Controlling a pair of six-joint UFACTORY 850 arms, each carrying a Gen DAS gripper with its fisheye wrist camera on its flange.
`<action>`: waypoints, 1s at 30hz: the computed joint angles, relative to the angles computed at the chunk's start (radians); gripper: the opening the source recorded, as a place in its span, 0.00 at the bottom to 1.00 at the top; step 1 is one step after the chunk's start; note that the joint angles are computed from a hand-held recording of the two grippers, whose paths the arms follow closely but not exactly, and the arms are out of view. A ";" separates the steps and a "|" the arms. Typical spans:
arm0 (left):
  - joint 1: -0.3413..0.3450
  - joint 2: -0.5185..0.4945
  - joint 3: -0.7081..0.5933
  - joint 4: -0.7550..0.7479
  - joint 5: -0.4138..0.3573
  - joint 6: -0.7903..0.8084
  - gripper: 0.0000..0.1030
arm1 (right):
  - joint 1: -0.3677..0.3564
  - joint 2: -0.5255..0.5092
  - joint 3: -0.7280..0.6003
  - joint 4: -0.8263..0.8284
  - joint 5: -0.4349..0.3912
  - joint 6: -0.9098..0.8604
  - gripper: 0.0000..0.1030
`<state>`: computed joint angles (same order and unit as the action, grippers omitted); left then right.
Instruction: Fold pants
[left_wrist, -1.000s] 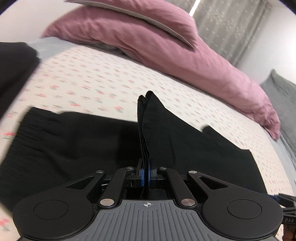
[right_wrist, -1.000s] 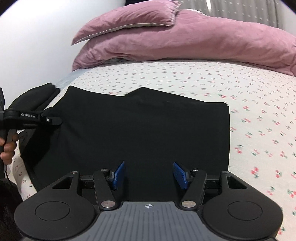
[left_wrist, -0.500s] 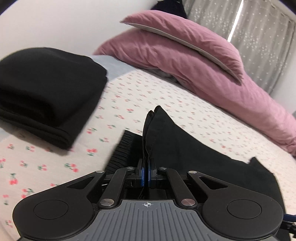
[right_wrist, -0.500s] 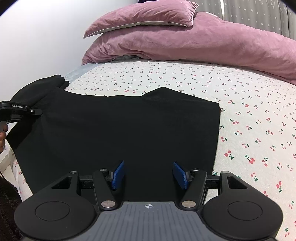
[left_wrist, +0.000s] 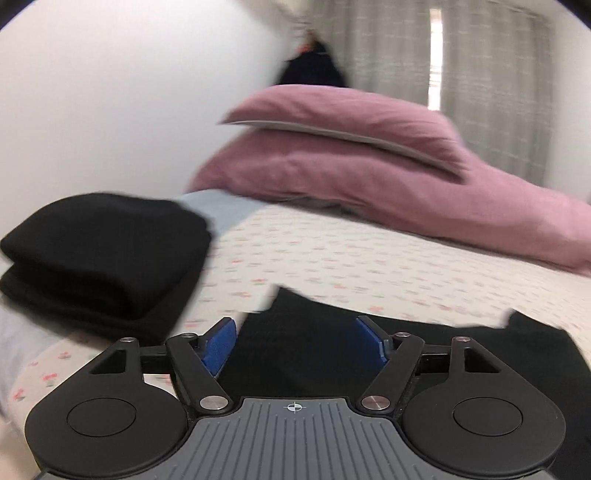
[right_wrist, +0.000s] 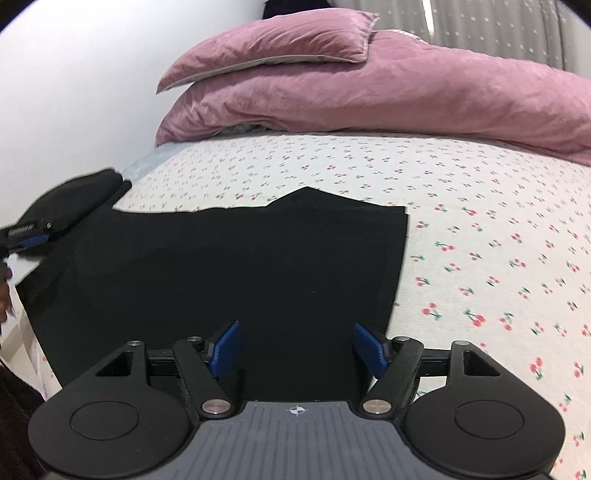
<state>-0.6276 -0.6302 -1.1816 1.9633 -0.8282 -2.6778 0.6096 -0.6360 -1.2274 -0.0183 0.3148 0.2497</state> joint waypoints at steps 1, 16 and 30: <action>-0.008 -0.002 -0.002 0.041 0.013 -0.014 0.76 | -0.006 0.006 0.009 -0.029 0.001 0.037 0.69; -0.082 -0.143 -0.167 0.587 0.340 -0.139 0.83 | -0.108 0.066 0.166 -0.751 0.189 0.835 0.44; -0.135 -0.163 -0.157 1.096 0.250 -0.352 0.83 | -0.188 0.065 0.222 -1.021 0.489 1.159 0.11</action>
